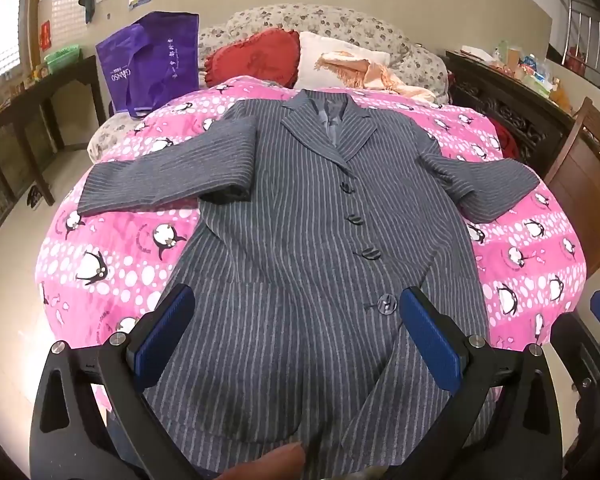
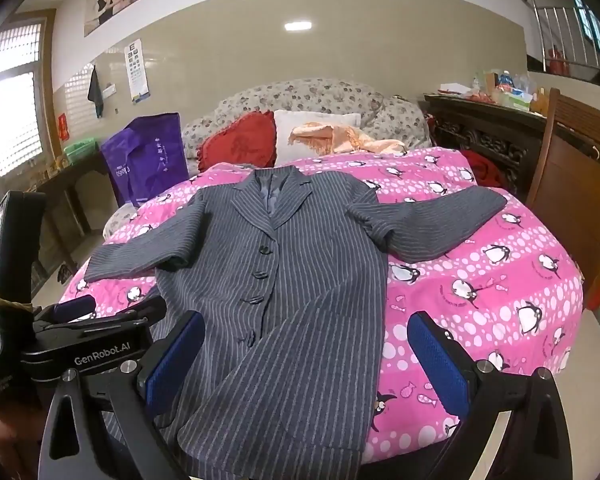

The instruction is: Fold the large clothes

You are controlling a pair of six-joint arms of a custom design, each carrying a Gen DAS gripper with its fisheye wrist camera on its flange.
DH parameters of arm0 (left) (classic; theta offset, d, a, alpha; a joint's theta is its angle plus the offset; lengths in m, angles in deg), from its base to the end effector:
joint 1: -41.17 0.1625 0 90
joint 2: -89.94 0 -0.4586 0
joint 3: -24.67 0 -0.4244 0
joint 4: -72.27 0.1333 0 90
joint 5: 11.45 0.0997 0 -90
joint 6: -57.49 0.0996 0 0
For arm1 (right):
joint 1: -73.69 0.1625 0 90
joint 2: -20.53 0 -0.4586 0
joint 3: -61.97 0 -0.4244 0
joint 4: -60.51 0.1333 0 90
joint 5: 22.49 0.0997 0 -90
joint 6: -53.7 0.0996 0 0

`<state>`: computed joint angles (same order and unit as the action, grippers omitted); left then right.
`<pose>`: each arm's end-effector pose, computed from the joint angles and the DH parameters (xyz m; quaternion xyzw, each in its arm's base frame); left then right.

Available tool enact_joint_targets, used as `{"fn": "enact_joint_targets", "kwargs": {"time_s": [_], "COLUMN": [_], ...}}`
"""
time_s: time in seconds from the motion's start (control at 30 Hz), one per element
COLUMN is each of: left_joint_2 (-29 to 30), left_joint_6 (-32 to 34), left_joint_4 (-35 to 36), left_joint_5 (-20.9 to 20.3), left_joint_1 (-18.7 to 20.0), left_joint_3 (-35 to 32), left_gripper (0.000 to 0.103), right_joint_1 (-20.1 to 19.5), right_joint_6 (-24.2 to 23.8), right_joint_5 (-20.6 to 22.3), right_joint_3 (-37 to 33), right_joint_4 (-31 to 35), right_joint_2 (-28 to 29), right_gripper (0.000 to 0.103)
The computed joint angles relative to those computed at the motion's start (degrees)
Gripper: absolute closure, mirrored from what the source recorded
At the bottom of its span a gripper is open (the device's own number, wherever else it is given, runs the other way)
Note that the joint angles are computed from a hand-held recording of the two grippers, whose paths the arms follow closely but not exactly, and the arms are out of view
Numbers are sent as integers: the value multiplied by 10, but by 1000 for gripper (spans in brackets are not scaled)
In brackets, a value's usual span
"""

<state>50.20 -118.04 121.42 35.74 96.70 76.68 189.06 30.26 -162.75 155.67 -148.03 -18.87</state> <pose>-0.2388 -0.7030 0.2536 0.2158 0.8807 -0.3135 0.2821 0.3523 -0.6106 0.1711 0.1112 -0.7916 0.4874 0.3515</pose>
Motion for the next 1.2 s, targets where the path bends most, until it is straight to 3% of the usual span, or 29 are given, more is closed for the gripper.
{"fn": "enact_joint_targets", "kwargs": {"time_s": [0.4, 0.47, 1.2], "left_joint_2": [-3, -14, -8], "left_joint_6": [-5, 2, 10], "left_joint_4": [-2, -23, -21], "left_joint_5": [0, 2, 1], "left_joint_1": [0, 3, 6], "left_joint_3": [6, 31, 9], "left_gripper": [0, 0, 0], "right_joint_1": [-3, -3, -8], "right_joint_6": [10, 11, 36], "right_joint_5": [1, 1, -8], "right_joint_3": [8, 8, 12], "right_joint_4": [4, 3, 26], "right_joint_2": [-3, -3, -6], "right_gripper": [3, 3, 3]}}
